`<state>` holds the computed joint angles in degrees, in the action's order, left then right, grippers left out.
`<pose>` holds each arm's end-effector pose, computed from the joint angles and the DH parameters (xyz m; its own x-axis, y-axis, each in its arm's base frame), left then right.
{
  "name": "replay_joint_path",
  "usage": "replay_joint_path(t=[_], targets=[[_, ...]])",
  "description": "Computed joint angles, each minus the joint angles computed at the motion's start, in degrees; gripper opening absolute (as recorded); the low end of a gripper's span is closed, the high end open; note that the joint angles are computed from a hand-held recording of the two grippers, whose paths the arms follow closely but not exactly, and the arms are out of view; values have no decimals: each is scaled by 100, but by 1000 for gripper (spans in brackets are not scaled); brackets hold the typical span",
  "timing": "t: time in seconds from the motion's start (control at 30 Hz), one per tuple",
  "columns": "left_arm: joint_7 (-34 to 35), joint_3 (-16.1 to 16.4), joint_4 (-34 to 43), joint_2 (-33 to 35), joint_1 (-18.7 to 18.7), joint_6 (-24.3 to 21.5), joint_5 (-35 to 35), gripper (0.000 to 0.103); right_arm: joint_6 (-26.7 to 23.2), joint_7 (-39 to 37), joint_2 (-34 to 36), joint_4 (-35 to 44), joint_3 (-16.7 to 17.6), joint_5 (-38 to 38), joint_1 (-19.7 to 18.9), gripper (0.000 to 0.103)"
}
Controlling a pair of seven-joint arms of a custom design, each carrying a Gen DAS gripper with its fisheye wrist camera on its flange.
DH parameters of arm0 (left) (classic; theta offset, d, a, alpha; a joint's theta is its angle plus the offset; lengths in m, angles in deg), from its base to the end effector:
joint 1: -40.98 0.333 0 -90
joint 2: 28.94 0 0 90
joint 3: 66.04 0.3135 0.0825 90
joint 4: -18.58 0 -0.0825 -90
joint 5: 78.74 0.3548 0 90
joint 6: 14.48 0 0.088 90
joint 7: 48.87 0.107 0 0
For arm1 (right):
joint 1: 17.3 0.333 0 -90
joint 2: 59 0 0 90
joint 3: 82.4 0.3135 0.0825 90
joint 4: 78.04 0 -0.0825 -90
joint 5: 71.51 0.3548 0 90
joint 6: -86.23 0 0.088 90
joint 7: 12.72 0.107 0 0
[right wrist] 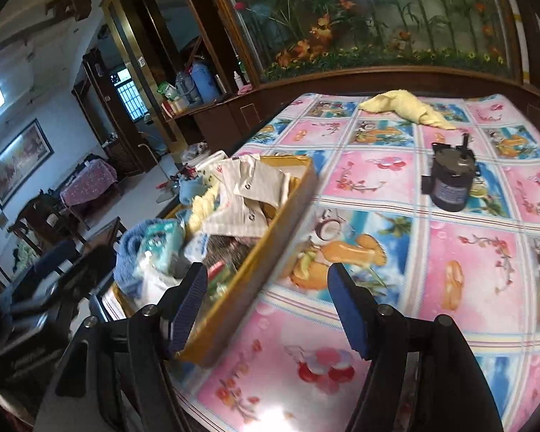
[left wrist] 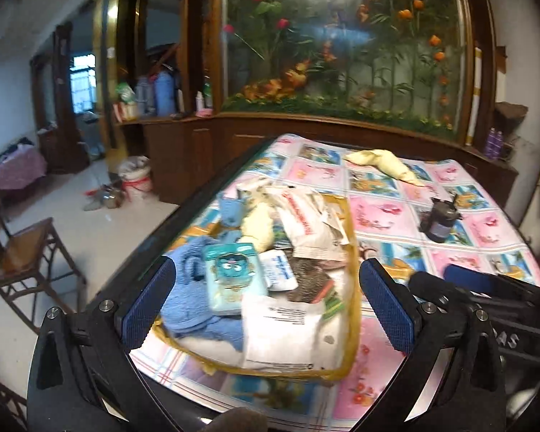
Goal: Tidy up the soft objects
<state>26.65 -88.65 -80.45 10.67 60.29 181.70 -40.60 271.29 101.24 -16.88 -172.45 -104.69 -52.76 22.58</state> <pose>0.6809 -0.0493 0.3545 -0.3193 -0.9477 -0.0015 -0.4598 0.1563 -0.8741 0.6667 0.2485 0.3364 -0.0838 -0.9485 -0.3054 -0.6155 0.2903 -0.7327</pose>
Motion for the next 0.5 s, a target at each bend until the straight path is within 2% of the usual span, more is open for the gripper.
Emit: replay_joint_path(t=[0.03,0.07,0.1,0.13,0.23,0.3,0.4,0.5], targets=[[-75,300,-92,-94,-235,112,-123,103,18,75,22,-98,-306,21,278,69],[-369,400,-57,-111,-288,57,85,103,58,142,32,-225,-590,53,543,69],[-270,300,-76,-110,-226,-37,-24,103,85,183,56,-301,-783,93,728,69],[-115,295,-91,-119,-248,-91,-220,103,123,207,77,-370,-954,134,896,69],[-92,842,-179,-251,-701,-43,-528,103,172,146,116,-501,-1253,269,1214,69],[-43,1027,-173,-265,-904,-71,-653,103,20,96,203,-431,-1417,273,1350,70],[38,915,-144,-232,-846,-211,-680,103,-105,101,278,-373,-1489,123,1433,70],[140,946,-147,-240,-899,-308,-769,103,-216,116,338,-254,-1469,-70,1426,70]])
